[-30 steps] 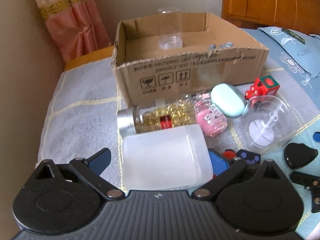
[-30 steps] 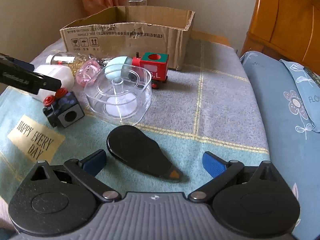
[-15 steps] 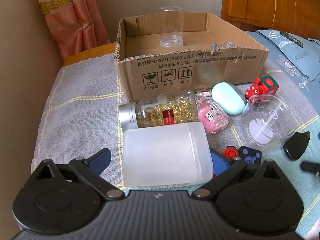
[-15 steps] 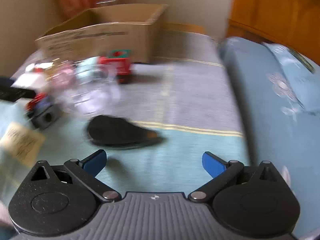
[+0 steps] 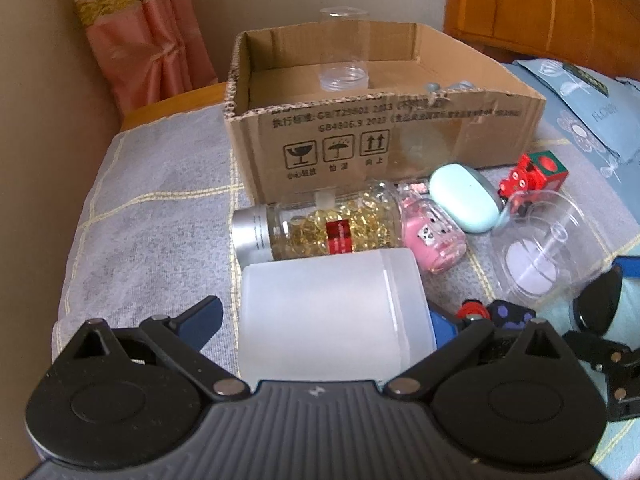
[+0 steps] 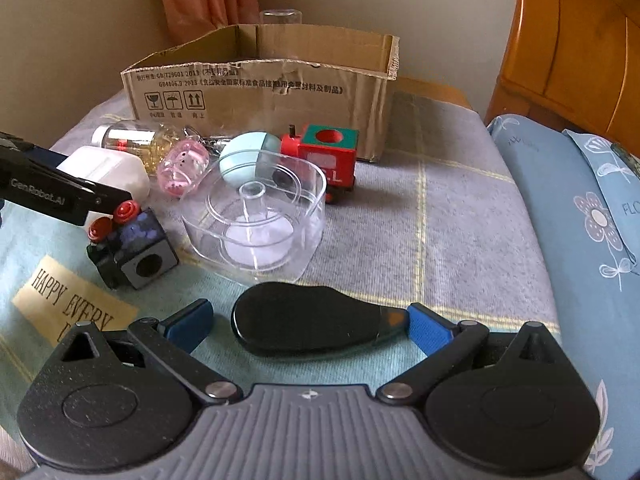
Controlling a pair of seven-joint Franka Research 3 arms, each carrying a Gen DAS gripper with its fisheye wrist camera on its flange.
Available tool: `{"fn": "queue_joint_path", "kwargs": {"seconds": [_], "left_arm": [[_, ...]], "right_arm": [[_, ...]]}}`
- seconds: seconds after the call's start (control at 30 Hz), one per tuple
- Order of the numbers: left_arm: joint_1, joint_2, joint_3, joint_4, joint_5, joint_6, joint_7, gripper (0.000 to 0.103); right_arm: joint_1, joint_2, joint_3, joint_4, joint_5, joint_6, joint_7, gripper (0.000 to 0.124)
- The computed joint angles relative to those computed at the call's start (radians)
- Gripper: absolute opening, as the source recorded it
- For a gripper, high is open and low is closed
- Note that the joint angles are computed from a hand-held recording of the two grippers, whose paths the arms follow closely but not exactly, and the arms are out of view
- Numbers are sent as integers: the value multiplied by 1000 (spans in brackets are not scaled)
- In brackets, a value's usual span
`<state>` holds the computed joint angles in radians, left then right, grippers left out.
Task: Organize rigid objects
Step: 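Grasp the black oval object with the right tool while the left tool grasps the white bottle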
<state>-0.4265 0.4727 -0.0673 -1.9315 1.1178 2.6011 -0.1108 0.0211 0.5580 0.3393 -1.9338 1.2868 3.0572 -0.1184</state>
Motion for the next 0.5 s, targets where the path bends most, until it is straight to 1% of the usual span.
{"fn": "queue_joint_path", "kwargs": {"seconds": [0.03, 0.07, 0.13, 0.23, 0.37, 0.43, 0.5], "left_arm": [[1, -1, 2, -4, 4, 10, -13, 95], [4, -5, 5, -11, 13, 31, -28, 90], [9, -13, 10, -26, 29, 67, -56, 83], [5, -27, 8, -41, 31, 47, -65, 83], [12, -66, -5, -91, 38, 56, -87, 83], [17, -83, -14, -115, 41, 64, -94, 83], [22, -96, -22, -134, 41, 72, -101, 83]], "right_arm": [[-1, 1, 1, 1, -1, -3, -2, 103], [-7, 2, 6, 2, 5, -4, -13, 103], [-19, 3, 17, 3, 30, -6, -47, 103], [-16, -1, 9, 3, 54, -16, -74, 103], [-4, -4, -8, 7, 90, -28, -109, 103], [2, -7, -15, 8, 118, -30, -132, 100], [13, -11, -30, 10, 135, -40, -144, 94]]}}
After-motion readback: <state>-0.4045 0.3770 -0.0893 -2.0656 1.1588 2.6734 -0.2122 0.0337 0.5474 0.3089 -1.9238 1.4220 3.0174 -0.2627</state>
